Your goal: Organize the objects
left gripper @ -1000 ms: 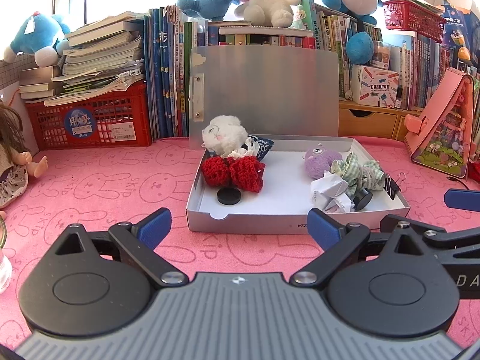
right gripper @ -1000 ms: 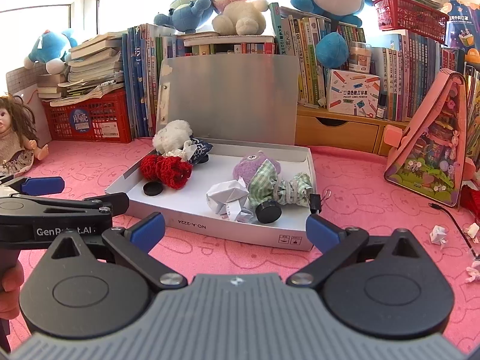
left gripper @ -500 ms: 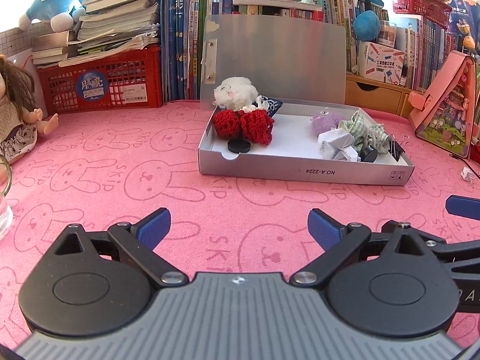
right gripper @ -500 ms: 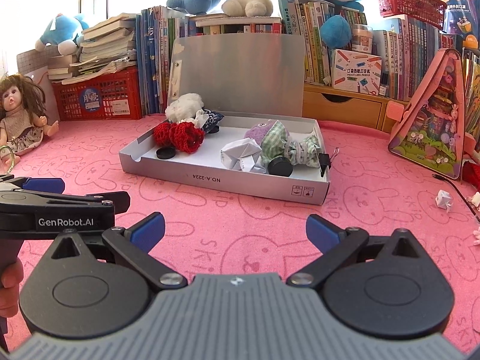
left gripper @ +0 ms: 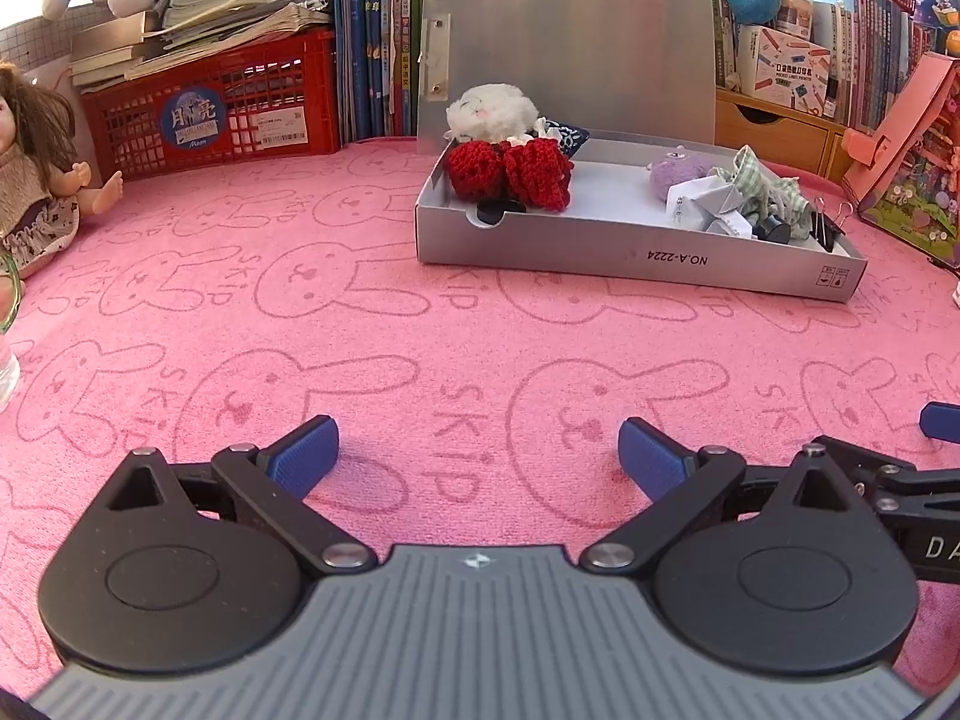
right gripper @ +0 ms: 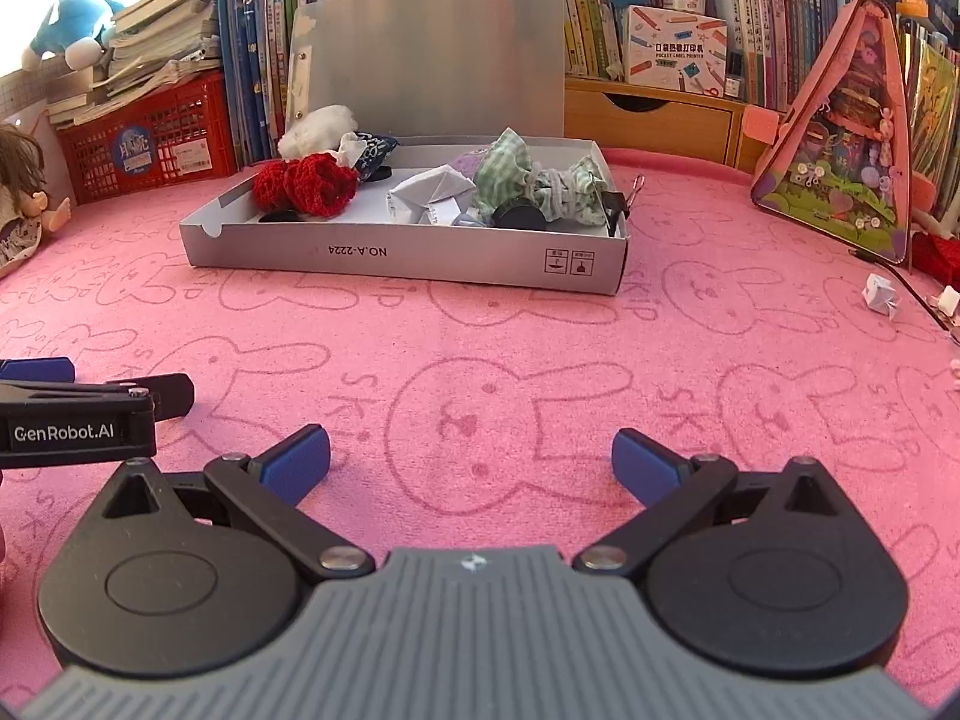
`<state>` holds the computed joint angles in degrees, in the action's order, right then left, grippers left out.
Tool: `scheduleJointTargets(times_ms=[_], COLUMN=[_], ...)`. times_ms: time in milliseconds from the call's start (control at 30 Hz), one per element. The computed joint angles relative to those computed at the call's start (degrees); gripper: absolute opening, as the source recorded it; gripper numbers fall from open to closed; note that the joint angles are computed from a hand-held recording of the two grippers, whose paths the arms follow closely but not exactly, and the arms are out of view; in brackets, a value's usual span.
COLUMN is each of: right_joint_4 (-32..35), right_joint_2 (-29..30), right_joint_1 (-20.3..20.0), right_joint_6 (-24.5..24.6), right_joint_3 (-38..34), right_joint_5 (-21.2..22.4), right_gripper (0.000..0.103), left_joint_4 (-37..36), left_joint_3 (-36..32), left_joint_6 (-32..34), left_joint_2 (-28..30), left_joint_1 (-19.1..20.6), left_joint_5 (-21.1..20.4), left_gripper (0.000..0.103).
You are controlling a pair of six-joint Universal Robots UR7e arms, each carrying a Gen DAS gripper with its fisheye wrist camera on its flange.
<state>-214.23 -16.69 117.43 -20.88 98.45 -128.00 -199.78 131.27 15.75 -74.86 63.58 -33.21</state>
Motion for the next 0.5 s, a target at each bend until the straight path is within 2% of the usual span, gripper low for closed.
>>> scheduleJointTargets(times_ms=[167,500], right_joint_4=[0.49,0.53], right_joint_2=[0.40,0.42], right_joint_1=[0.28,0.33], right_joint_6=[-0.54,-0.61], right_joint_3=[-0.58,-0.62], right_joint_5=[-0.85,-0.93], right_gripper=[0.103,0.103], left_joint_4=[0.74,0.91], left_joint_3=[0.05,-0.17], left_joint_6=[-0.83,-0.54], left_joint_2=[-0.59,-0.08], left_joint_1=[0.44,0.24], left_joint_5=[-1.19,-0.35], left_gripper=[0.103,0.103])
